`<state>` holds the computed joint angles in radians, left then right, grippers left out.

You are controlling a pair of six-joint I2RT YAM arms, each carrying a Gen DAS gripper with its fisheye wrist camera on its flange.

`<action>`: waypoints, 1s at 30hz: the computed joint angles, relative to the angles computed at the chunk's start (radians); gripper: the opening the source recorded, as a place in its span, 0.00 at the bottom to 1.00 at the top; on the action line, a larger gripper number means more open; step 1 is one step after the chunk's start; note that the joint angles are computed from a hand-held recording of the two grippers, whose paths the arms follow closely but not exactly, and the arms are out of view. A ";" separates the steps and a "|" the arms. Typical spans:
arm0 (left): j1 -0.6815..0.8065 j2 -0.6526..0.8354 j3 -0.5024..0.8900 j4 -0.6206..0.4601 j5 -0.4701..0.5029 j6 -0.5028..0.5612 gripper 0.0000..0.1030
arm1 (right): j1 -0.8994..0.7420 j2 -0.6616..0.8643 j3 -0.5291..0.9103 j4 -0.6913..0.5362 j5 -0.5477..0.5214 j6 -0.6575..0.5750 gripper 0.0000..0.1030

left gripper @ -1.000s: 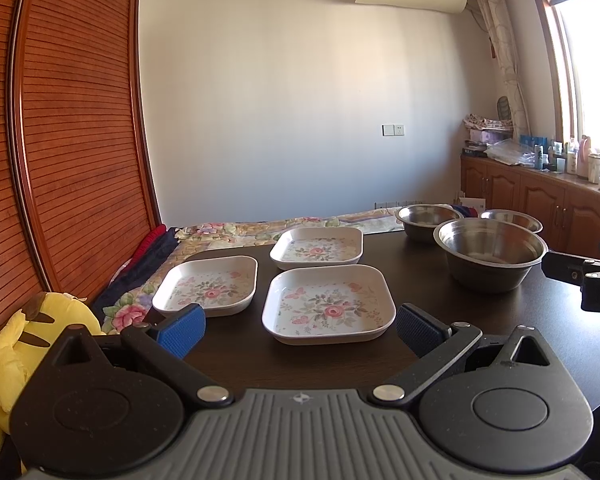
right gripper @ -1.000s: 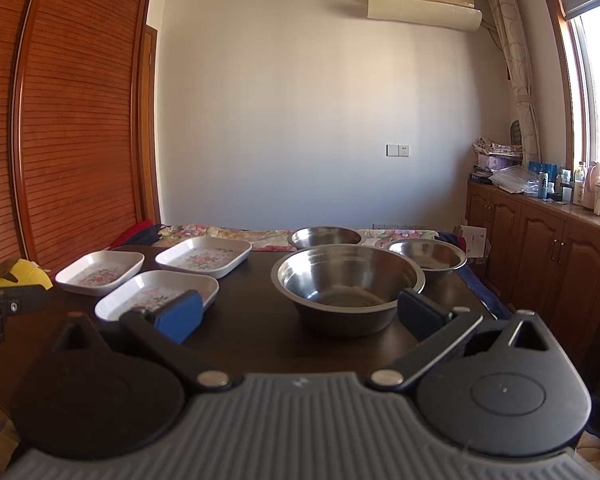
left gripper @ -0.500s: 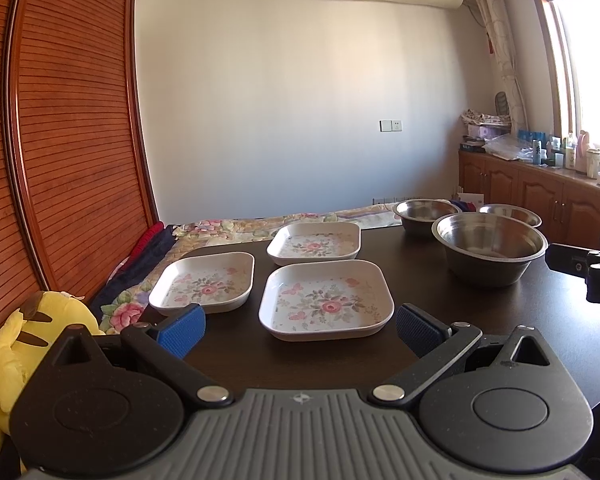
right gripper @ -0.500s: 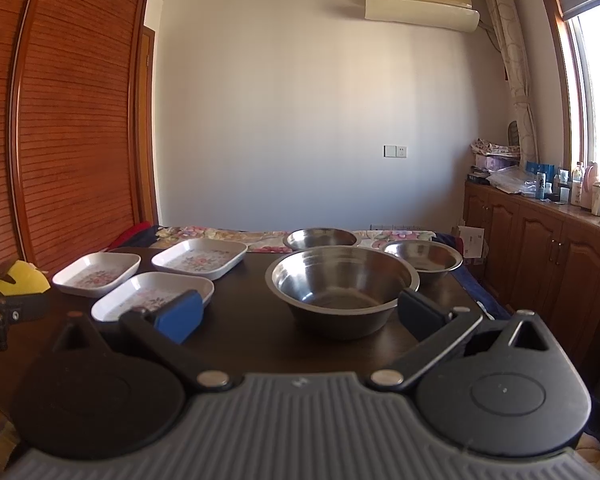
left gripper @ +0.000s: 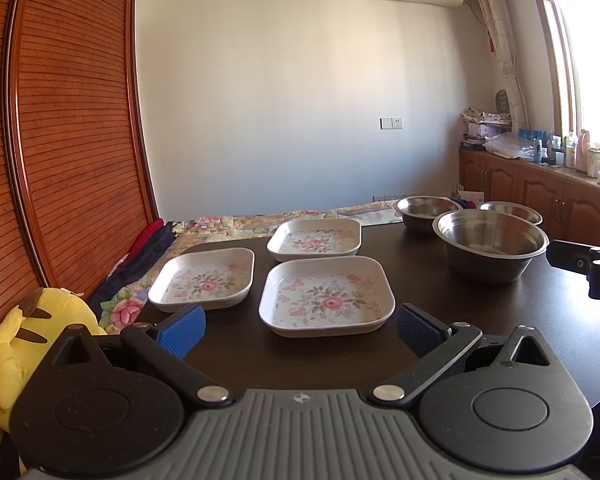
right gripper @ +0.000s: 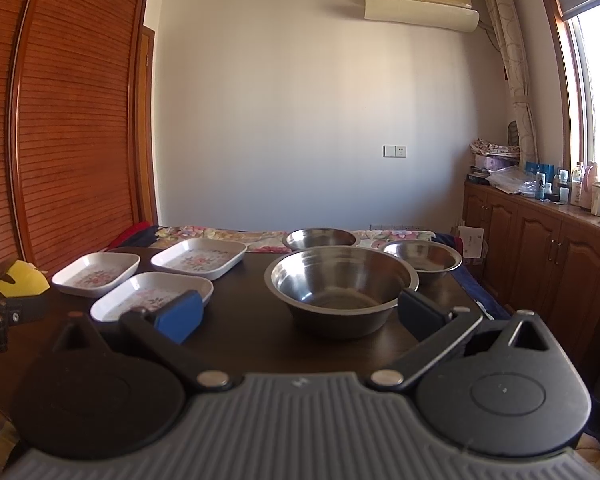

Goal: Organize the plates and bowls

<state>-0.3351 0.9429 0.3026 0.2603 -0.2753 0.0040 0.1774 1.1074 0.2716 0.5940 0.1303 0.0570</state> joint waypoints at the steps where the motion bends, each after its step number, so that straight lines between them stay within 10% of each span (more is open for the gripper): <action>1: 0.004 0.006 0.000 -0.001 0.006 -0.002 1.00 | 0.000 0.000 -0.001 0.001 -0.002 0.000 1.00; 30: 0.250 0.285 0.126 0.015 0.187 0.097 1.00 | 0.111 0.343 0.234 0.010 -0.128 -0.064 1.00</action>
